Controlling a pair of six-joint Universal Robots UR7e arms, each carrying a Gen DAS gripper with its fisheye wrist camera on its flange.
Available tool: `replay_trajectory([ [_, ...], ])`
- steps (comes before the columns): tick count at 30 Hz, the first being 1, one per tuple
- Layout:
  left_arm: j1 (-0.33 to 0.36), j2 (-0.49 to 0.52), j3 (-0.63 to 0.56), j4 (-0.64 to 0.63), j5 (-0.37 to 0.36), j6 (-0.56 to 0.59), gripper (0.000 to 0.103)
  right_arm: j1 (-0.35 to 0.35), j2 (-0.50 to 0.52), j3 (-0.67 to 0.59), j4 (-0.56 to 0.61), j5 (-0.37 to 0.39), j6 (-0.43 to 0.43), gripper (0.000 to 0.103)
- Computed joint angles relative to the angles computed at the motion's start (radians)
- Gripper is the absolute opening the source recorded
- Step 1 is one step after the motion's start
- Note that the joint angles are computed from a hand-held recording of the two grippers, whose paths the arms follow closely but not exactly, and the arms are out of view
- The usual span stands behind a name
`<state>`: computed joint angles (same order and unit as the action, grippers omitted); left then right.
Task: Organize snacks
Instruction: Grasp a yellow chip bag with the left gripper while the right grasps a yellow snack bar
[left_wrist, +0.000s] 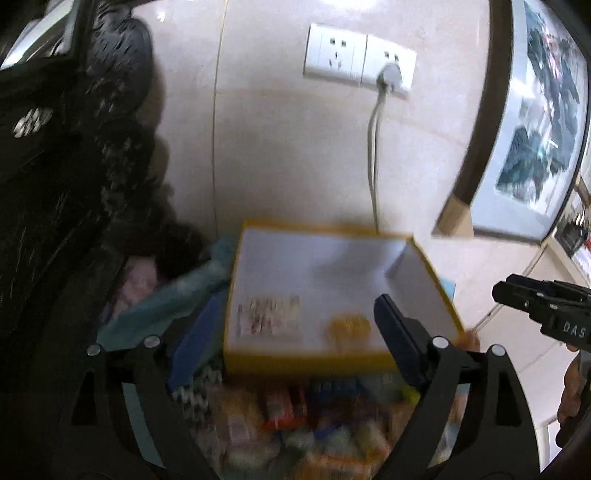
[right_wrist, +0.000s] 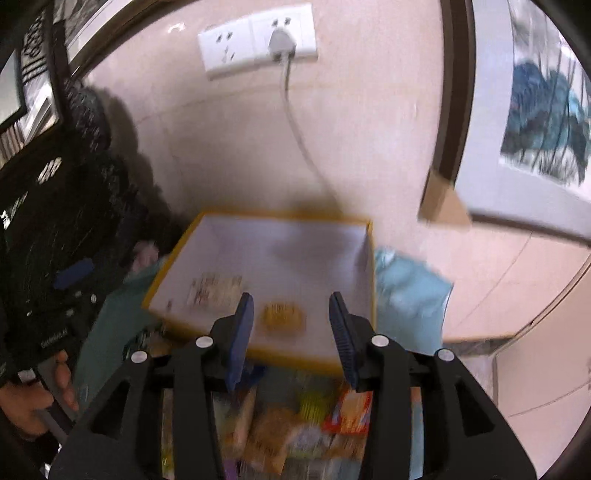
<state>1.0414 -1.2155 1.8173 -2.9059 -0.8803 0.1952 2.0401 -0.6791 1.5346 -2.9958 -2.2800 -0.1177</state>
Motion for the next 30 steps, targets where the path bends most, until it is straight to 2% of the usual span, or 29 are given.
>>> replay_trajectory([
  [2, -0.004, -0.05, 0.087, 0.001, -0.001, -0.031, 0.088, 0.003, -0.028, 0.11, -0.036, -0.001, 0.035, 0.043],
  [4, -0.008, -0.105, 0.2, -0.014, 0.012, -0.048, 0.088, 0.008, -0.041, 0.214, -0.065, -0.036, 0.082, 0.043],
  [6, -0.006, -0.152, 0.305, -0.027, 0.021, -0.051, 0.088, 0.004, -0.047, 0.308, -0.074, -0.065, 0.169, 0.043],
  [9, 0.006, -0.193, 0.392, 0.039, 0.026, -0.084, 0.088, -0.011, -0.049, 0.409, -0.076, -0.067, 0.303, 0.043],
  [11, 0.018, -0.209, 0.421, 0.072, 0.021, -0.125, 0.088, -0.016, -0.04, 0.441, -0.069, -0.076, 0.36, 0.043],
  [14, 0.031, -0.209, 0.447, 0.075, 0.027, -0.166, 0.088, -0.025, -0.021, 0.468, -0.062, -0.083, 0.429, 0.043],
  [20, 0.041, -0.161, 0.456, -0.012, 0.067, -0.224, 0.088, -0.038, 0.012, 0.457, -0.081, -0.091, 0.492, 0.043],
  [23, 0.044, -0.116, 0.443, -0.051, 0.109, -0.237, 0.088, -0.039, 0.052, 0.412, -0.063, -0.115, 0.483, 0.043],
  [25, 0.058, -0.088, 0.421, -0.024, 0.128, -0.258, 0.088, -0.038, 0.079, 0.384, -0.012, -0.158, 0.486, 0.043],
  [27, 0.074, -0.085, 0.409, 0.037, 0.143, -0.3, 0.087, -0.044, 0.077, 0.395, -0.002, -0.148, 0.479, 0.034],
  [29, 0.099, -0.109, 0.409, 0.102, 0.104, -0.328, 0.067, -0.039, 0.073, 0.405, 0.014, -0.154, 0.458, 0.025],
  [30, 0.109, -0.118, 0.414, 0.127, 0.089, -0.318, 0.044, -0.04, 0.066, 0.419, 0.001, -0.14, 0.432, 0.023],
])
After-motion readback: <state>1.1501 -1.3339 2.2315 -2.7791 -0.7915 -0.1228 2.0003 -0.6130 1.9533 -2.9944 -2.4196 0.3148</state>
